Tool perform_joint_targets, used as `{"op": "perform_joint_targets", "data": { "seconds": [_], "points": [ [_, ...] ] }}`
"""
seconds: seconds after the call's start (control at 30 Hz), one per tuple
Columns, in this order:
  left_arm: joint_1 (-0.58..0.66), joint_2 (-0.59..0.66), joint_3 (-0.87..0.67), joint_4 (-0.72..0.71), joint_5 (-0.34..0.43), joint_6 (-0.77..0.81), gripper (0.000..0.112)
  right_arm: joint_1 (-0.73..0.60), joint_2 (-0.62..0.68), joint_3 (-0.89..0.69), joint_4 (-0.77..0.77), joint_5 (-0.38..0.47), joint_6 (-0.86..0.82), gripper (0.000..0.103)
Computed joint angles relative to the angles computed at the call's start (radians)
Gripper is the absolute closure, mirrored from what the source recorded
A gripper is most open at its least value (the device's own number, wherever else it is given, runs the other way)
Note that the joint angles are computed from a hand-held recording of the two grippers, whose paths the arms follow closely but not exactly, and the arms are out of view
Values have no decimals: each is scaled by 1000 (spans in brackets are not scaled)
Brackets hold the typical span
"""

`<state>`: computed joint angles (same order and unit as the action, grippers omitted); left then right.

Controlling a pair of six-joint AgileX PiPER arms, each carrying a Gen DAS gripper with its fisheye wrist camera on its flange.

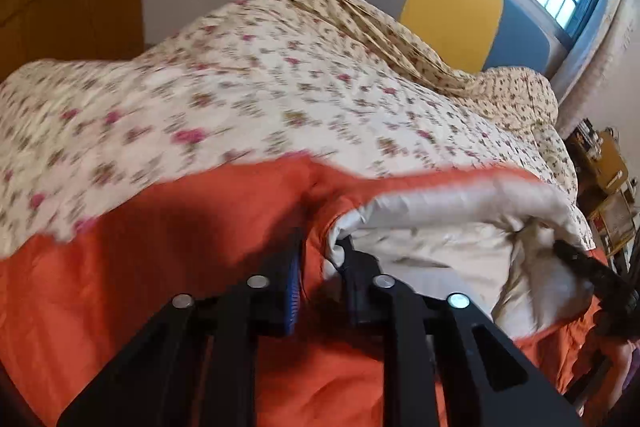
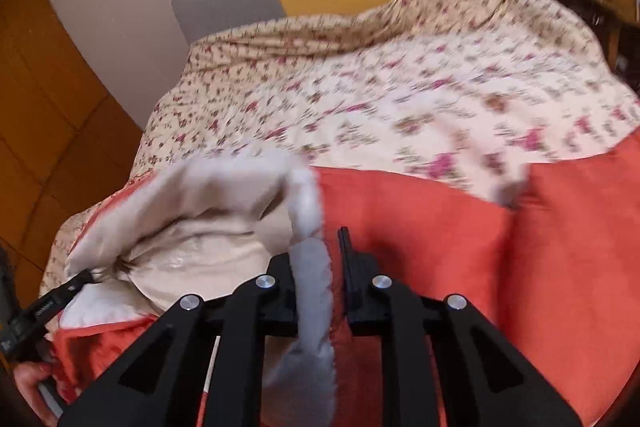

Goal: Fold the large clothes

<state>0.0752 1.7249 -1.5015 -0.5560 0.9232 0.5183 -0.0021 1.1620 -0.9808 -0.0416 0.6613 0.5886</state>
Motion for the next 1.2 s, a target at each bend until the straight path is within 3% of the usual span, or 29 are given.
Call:
{"op": "perform_joint_targets", "data": {
  "seconds": [0.07,0.17,0.2,0.27,0.37,0.4,0.47,0.5,0.53,0.6,0.67,0.77,0.87,0.97,1.03,1.13,1.2],
  "points": [
    [63,-11,56,-46,18,42,97,-58,-55,72,49,-4,-55,89],
    [116,-20,148,-127,5,136,97,-172,-80,165,268,-33,-247,89],
    [123,-30,180,-158,-15,175,97,-195,-97,215,334,-77,-311,88],
    [143,-32,213,-222,-26,232,97,-200,-129,252,356,-105,-333,87],
    [181,-43,225,-275,30,246,95,-154,-176,234,246,-56,-204,76],
    [192,-47,224,-278,48,242,89,-138,-207,230,209,-28,-166,66],
    [232,-89,251,-295,92,255,76,-89,-275,229,114,14,-64,61],
    [252,-122,277,-304,99,264,63,-51,-313,224,54,46,5,61],
    [271,-166,310,-311,80,269,57,-14,-333,212,0,69,70,61],
    [297,-273,381,-369,7,302,57,86,-363,184,-143,94,238,61],
    [264,-317,373,-394,-37,286,57,129,-336,140,-191,80,283,62],
    [113,-283,260,-302,-78,155,56,216,-206,35,-268,50,339,63],
    [-97,-177,121,-131,-122,21,56,243,-44,-62,-232,16,269,63],
    [-222,-75,54,38,-132,-57,56,275,41,-71,-246,18,269,64],
    [-231,-67,108,61,-147,-44,56,276,17,-5,-186,-16,252,64],
    [-222,-156,315,-64,-299,157,56,323,-22,89,-248,-50,274,64],
    [-259,-161,352,-20,-370,146,56,333,5,91,-292,-56,289,64]
  ]
}}
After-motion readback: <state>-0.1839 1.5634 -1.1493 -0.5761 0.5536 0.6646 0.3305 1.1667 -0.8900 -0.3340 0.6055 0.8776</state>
